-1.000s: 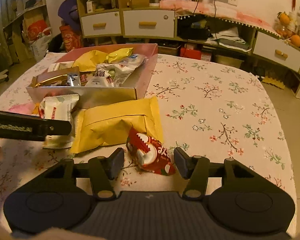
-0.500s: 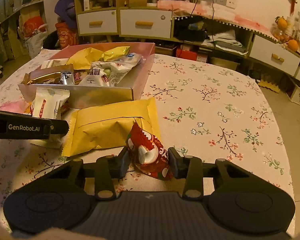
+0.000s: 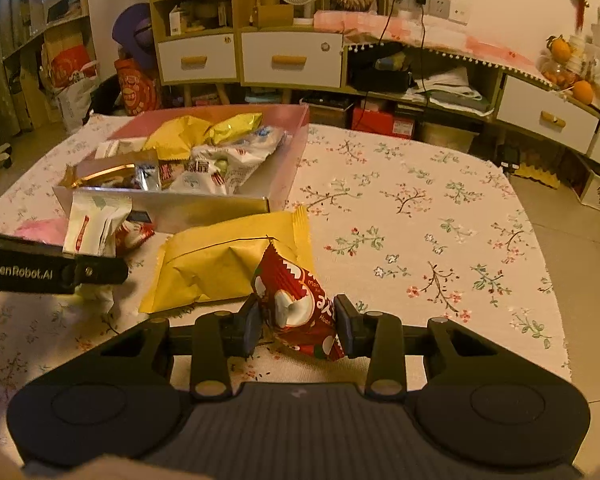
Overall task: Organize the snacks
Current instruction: 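Carry the white packet with the left tool while the right tool carries the candy packet over the box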
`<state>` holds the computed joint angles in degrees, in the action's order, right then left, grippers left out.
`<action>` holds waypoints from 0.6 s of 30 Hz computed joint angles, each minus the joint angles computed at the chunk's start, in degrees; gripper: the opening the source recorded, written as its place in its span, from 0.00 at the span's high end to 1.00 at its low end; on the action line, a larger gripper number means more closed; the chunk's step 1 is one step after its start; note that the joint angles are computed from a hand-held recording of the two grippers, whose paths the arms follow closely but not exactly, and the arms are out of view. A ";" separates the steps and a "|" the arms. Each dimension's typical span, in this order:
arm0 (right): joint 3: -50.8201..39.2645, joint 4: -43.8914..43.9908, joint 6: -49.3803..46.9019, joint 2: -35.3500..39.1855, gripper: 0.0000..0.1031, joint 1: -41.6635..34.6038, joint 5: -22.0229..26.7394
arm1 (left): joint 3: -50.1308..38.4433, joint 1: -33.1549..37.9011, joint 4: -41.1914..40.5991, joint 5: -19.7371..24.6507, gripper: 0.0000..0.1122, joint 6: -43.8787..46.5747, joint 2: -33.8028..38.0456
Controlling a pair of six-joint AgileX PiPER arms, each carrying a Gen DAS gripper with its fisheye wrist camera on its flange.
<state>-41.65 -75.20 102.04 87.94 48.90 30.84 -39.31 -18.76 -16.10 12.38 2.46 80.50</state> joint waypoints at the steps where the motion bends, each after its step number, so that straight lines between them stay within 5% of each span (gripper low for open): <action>1: -0.03 0.10 0.00 -0.26 0.66 0.05 0.11 | 0.13 0.36 -1.86 0.57 0.61 2.14 -0.51; 18: -3.60 0.54 2.99 -2.58 0.66 1.56 2.22 | 0.16 10.25 -24.40 10.00 0.61 29.78 -7.87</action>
<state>-45.25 -74.66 105.04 85.36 50.46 33.07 -39.15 -8.51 -40.50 22.37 32.24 72.64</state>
